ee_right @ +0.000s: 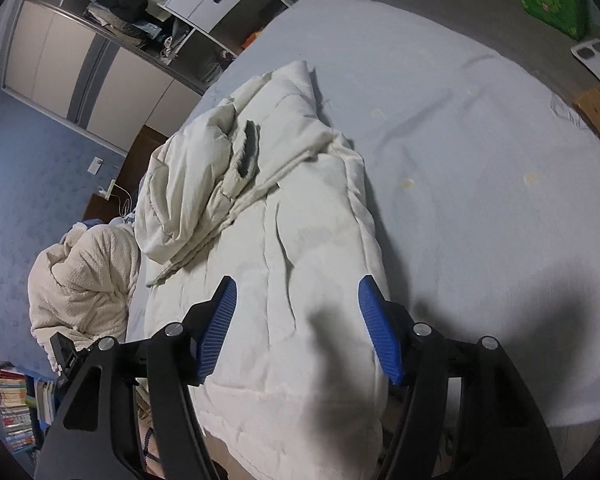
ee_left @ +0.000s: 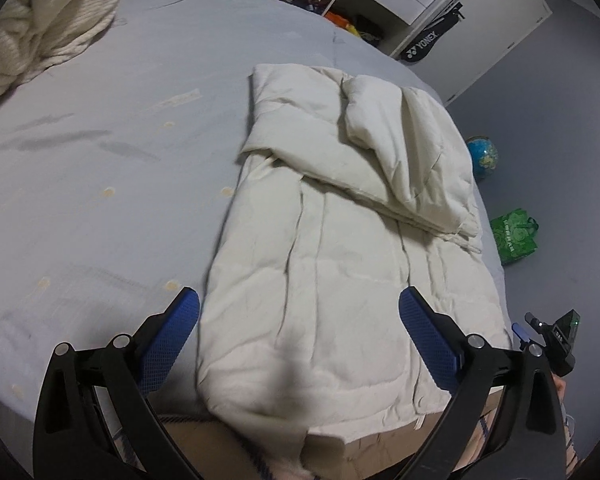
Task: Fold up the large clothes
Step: 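Move both tools to the bottom edge of the folded jacket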
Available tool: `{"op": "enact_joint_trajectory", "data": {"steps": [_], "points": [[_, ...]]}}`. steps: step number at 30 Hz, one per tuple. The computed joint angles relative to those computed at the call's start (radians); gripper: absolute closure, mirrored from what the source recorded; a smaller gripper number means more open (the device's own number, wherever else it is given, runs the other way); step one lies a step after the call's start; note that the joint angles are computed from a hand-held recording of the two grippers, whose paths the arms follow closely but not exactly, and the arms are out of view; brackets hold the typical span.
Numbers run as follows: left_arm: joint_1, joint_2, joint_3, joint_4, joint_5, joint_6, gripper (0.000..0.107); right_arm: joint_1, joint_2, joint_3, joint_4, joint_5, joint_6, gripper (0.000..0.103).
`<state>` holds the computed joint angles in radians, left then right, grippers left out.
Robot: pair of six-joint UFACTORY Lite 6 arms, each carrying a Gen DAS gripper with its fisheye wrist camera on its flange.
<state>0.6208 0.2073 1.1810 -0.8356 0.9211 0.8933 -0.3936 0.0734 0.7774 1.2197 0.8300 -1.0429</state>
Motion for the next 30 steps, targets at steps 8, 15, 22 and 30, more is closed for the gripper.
{"op": "enact_joint_trajectory", "data": {"steps": [8,15,22,30], "points": [[0.007,0.013,-0.012,0.142,-0.008,-0.076,0.011,-0.050,-0.013,-0.047,-0.049,0.006,-0.004,0.043],[-0.020,0.140,0.083,0.284,0.041,-0.213,0.011,-0.099,0.009,-0.062,-0.094,0.030,-0.013,0.043],[-0.001,0.236,0.148,0.329,0.130,-0.260,0.012,-0.140,0.079,-0.048,-0.121,0.104,-0.023,0.043],[-0.021,0.354,0.238,0.341,0.249,-0.260,0.038,-0.138,0.162,-0.047,-0.096,0.229,-0.099,0.043]]}}
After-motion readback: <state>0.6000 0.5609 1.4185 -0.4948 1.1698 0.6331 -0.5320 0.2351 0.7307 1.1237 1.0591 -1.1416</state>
